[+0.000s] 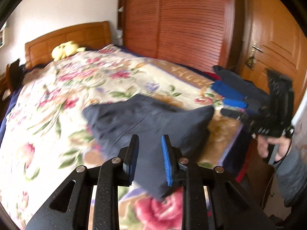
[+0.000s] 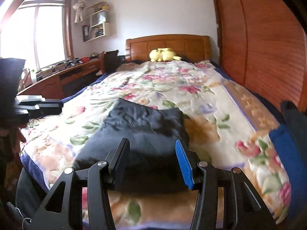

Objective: Fold large clothes
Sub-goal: 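Release the bundle and smooth it with the open right tool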

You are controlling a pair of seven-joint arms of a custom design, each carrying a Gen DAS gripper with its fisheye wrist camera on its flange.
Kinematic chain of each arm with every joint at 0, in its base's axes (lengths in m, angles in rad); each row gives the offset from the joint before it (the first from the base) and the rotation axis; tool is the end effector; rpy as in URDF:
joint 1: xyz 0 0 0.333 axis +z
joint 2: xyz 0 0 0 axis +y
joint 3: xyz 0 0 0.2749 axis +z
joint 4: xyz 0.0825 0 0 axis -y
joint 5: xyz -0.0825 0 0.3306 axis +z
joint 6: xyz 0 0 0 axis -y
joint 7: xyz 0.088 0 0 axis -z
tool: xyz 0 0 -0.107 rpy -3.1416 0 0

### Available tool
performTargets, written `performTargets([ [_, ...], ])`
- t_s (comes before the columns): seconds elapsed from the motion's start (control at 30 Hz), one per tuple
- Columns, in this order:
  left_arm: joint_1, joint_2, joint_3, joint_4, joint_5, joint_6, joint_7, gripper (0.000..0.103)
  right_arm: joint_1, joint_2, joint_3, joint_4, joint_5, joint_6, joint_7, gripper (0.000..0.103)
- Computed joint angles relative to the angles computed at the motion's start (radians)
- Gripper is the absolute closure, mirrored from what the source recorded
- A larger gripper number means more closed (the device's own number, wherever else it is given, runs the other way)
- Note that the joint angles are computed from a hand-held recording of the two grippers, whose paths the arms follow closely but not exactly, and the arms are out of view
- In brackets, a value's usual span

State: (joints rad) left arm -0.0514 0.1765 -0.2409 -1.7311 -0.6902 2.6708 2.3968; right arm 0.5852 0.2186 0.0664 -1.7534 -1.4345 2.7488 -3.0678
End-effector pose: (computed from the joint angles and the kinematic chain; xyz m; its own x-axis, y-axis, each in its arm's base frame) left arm 0.5860 -0.1452 0.5368 -0.5922 -0.8020 0.0783 -0.5278 0.3126 -0.7898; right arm 0.4554 0.3937 0.4844 0.2046 -0.9777 -0.0466 -0.4141 -0.0433 -0.9092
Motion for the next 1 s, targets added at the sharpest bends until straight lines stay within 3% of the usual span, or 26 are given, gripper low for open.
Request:
performTargets([
  [0.27, 0.021, 0.009, 0.019, -0.070, 0.038, 0.071, -0.058, 0.078, 0.003, 0.204, -0.016, 0.250, 0.241, 0.056, -0.331, 0.052],
  [0.47, 0.048, 0.005, 0.015, -0.118, 0.011, 0.104, -0.042, 0.078, -0.002, 0.346, 0.002, 0.445, 0.465, 0.026, -0.609, 0.052],
  [0.6, 0.068, -0.009, 0.011, -0.156, -0.052, 0.111, -0.008, 0.078, -0.016, 0.435, 0.023, 0.576, 0.623, -0.046, -0.781, 0.052],
  [0.73, 0.084, -0.024, 0.020, -0.197, -0.131, 0.089, 0.037, 0.078, -0.003, 0.533, 0.017, 0.738, 0.749, -0.186, -0.921, 0.052],
  [1.0, 0.090, -0.028, 0.050, -0.264, -0.153, 0.098, 0.021, 0.077, 0.047, 0.640, -0.061, 0.918, 0.901, -0.311, -1.008, 0.051],
])
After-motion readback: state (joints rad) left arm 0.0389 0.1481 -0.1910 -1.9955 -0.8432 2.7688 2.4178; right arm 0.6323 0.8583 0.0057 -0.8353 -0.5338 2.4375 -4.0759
